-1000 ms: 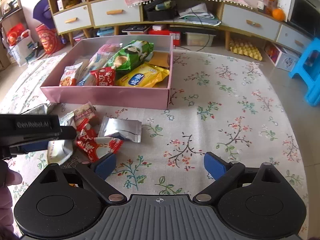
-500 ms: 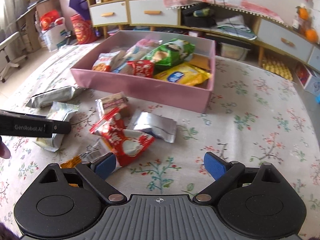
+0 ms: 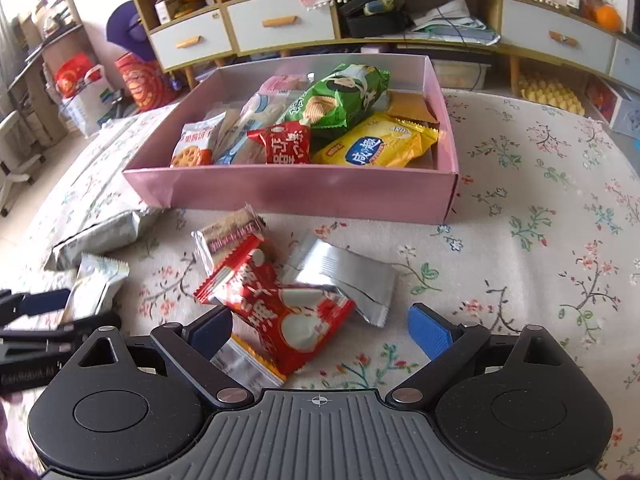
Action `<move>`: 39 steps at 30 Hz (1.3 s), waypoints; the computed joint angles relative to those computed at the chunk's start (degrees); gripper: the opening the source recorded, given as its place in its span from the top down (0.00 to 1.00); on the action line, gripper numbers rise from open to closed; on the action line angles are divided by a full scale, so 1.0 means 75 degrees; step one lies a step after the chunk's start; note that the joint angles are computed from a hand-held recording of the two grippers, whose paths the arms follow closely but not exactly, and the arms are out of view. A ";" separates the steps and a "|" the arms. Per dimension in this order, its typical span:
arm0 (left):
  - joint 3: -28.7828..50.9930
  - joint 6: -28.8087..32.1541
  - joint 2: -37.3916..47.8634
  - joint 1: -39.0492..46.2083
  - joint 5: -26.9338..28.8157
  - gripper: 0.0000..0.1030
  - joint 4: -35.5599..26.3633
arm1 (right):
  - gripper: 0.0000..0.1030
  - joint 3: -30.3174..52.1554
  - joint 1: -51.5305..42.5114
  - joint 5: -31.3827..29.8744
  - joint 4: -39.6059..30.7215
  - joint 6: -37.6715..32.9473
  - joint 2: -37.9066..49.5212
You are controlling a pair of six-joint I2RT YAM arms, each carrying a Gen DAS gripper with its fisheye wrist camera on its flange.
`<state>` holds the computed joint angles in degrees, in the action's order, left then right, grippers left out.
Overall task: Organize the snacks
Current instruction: 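Grasp the red candy bag with the right tool, then carry white cake pack and red candy bag into the pink box and release both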
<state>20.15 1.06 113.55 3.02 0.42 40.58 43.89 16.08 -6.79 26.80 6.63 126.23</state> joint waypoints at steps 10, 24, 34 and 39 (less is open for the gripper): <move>0.0143 0.0101 -0.0291 0.0193 0.0133 0.47 -0.0653 | 0.41 0.0167 0.0469 0.0763 0.0001 -0.0076 0.0049; 0.0498 -0.0359 -0.0763 0.0780 0.0900 0.57 -0.1953 | 0.49 0.0393 -0.0521 -0.0892 -0.1527 0.1095 -0.0569; 0.0528 -0.0846 -0.1180 0.0818 0.1395 0.57 -0.2444 | 0.49 0.0293 -0.1414 -0.1721 -0.2206 0.1785 -0.0943; 0.0562 -0.1233 -0.1451 0.0668 0.1558 0.57 -0.2634 | 0.49 0.0114 -0.1601 -0.1836 -0.1992 0.1943 -0.1253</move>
<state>24.36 -8.18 102.67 8.04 12.10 20.82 44.74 4.08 -20.55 11.85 21.20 116.83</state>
